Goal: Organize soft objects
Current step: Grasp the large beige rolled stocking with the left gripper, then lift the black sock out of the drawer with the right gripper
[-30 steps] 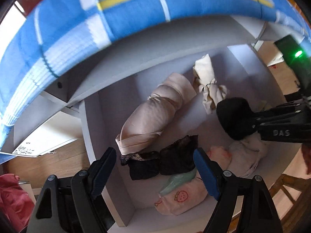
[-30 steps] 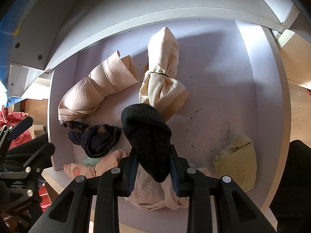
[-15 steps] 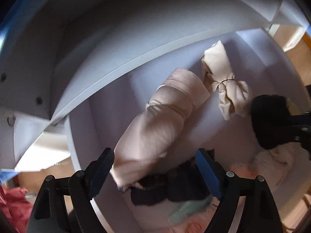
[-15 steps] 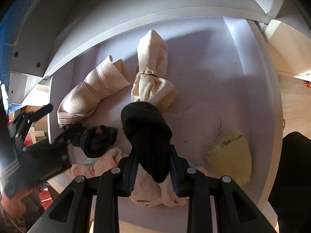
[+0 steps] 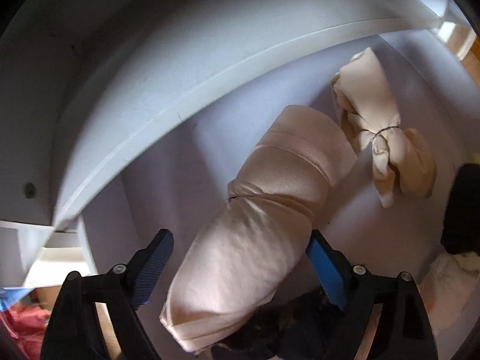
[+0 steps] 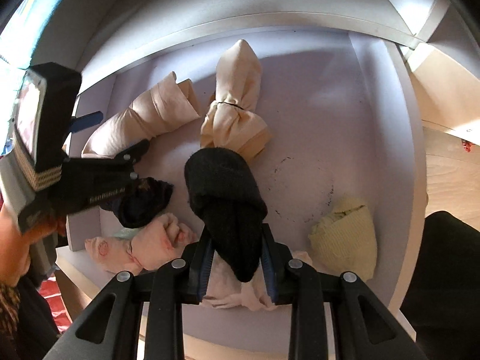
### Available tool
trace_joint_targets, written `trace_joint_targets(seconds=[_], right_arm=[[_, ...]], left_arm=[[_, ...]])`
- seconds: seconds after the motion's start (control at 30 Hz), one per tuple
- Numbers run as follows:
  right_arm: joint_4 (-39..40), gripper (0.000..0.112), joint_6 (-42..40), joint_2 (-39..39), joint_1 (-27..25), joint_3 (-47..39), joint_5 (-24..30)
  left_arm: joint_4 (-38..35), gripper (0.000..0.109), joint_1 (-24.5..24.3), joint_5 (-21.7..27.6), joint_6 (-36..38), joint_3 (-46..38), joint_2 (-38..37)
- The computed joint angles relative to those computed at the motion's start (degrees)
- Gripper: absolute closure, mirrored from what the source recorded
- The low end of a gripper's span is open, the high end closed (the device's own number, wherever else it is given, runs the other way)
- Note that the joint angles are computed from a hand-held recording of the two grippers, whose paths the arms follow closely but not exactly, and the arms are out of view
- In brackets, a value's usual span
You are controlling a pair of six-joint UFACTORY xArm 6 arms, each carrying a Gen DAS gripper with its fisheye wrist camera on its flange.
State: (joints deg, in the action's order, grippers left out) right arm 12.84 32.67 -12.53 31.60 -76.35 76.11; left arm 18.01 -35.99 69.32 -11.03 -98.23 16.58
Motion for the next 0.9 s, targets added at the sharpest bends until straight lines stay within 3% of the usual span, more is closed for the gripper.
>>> trace_joint_targets(seconds=[0.1,0.2,0.43,0.57,0.9], right_arm=[[-0.57,0.084,1.14,-0.93,-0.05,0.95,0.3],[-0.73,0.084,1.74,-1.75,-0.71,1.59,0.47],[-1.46,0.084,2.79,-2.26,-1.02,0.92,0.37],[-1.65,0.084,4.04,-3.81,-1.58,0.83,0.12],[-0.21,0.084,6.64,-8.33,-4.56,0.62,-1.45]], left_arm=[[-6.01,0.033,1.89,0.74,-0.2,-0.65,0.74],[-7.05,0.037,2.25,0.37,-0.16,0.44,-0.17],[-6.74,0.039,1.58,2.27,-1.03,3.81,-3.17],[-6.58,0.039,1.77,3.27,-5.23,5.91,-5.07],[-6.52,0.042,3.07,7.29,-10.31,3.96,-4.95]])
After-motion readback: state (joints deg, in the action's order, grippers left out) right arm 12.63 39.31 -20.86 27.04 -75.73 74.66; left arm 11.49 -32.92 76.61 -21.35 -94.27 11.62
